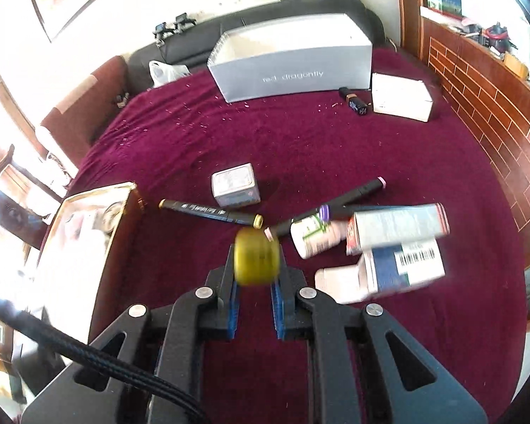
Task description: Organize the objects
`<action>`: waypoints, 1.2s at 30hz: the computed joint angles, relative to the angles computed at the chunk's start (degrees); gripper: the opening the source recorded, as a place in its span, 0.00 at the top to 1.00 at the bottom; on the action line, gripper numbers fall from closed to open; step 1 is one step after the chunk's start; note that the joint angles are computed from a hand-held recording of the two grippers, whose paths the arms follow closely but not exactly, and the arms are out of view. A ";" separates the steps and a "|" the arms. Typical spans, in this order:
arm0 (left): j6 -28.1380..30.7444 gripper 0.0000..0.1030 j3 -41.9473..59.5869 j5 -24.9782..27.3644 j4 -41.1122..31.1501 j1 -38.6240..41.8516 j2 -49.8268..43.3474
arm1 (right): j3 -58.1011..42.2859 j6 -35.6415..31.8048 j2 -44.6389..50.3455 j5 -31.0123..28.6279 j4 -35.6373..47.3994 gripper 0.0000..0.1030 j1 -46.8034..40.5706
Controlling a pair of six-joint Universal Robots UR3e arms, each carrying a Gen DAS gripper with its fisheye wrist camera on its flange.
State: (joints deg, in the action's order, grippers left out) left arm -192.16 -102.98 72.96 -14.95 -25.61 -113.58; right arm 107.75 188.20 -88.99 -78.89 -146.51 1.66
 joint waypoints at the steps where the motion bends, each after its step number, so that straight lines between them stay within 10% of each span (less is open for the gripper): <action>1: 0.01 0.89 -0.27 0.58 0.64 -0.27 0.23 | 1.71 0.01 -1.73 0.49 -0.57 0.88 -0.12; 18: 2.51 0.89 -21.12 -0.43 8.95 5.13 22.50 | 14.07 -2.03 -18.74 2.36 0.14 0.88 3.96; 36: 18.44 0.88 -43.45 -12.72 -5.34 46.49 58.33 | -1.36 1.41 -0.63 1.49 -5.00 0.88 22.90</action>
